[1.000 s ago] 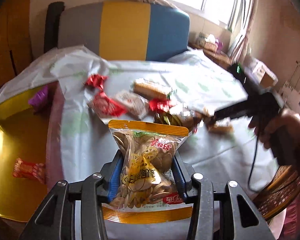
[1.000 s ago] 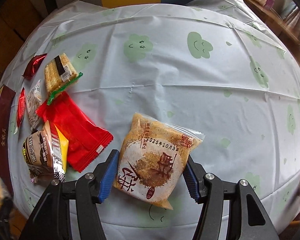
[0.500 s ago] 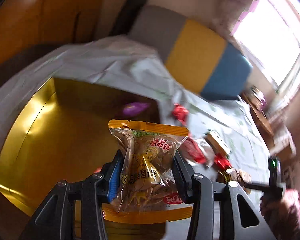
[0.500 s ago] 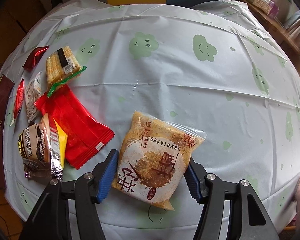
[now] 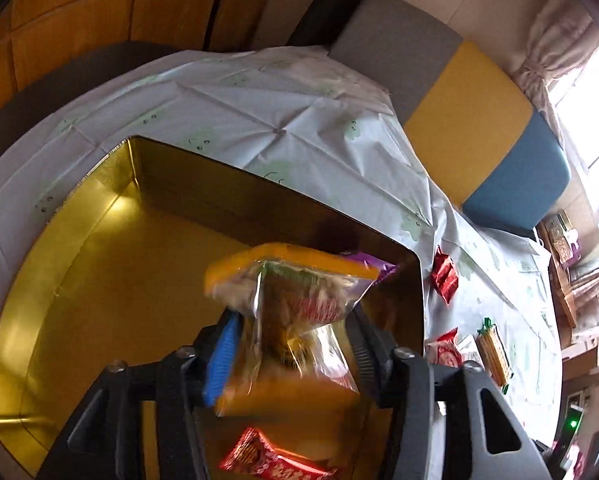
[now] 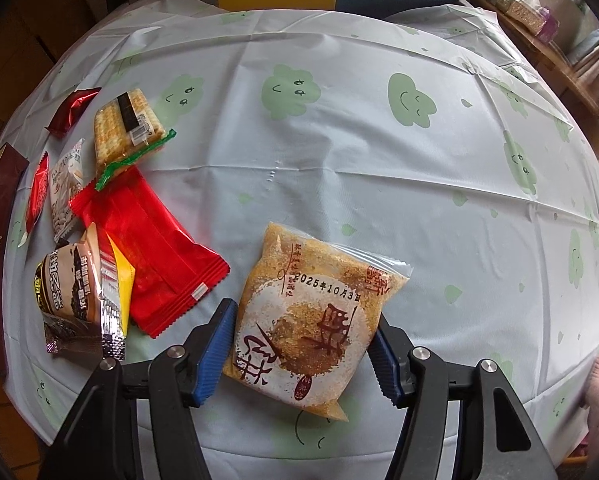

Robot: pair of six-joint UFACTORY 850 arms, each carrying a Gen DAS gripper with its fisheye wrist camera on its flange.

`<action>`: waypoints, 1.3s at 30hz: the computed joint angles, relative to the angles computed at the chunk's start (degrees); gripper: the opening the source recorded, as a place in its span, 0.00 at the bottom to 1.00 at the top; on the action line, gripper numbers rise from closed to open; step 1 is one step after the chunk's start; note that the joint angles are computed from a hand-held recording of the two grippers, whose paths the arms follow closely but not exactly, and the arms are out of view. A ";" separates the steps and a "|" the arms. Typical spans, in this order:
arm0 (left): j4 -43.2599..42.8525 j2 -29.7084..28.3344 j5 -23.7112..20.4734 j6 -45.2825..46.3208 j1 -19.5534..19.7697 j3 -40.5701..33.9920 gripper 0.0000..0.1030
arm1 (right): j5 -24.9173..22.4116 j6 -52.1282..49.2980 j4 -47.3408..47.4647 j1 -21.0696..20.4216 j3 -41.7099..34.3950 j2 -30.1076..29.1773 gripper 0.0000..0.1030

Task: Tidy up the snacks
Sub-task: 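Carry the nut bag into the tin and release it with the left gripper, then carry the brown-paper pastry pack into the tin and release it with the right gripper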

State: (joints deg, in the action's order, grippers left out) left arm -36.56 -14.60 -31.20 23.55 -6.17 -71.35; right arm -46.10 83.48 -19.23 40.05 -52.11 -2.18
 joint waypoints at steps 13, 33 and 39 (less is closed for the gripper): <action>-8.23 8.15 6.28 14.23 -1.07 7.57 0.65 | -0.11 0.09 -0.71 0.06 -0.81 -0.82 0.61; -9.13 19.71 6.20 21.04 1.30 19.26 0.65 | -0.75 2.63 -2.86 0.85 -0.45 -0.39 0.61; -7.31 21.11 6.91 19.47 2.78 20.44 0.65 | -1.88 6.44 -4.76 1.69 -0.39 -0.12 0.59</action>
State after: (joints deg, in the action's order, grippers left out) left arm -43.87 6.50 -24.29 43.02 -3.39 -50.91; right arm -47.98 89.91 -23.99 41.75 -52.50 -2.30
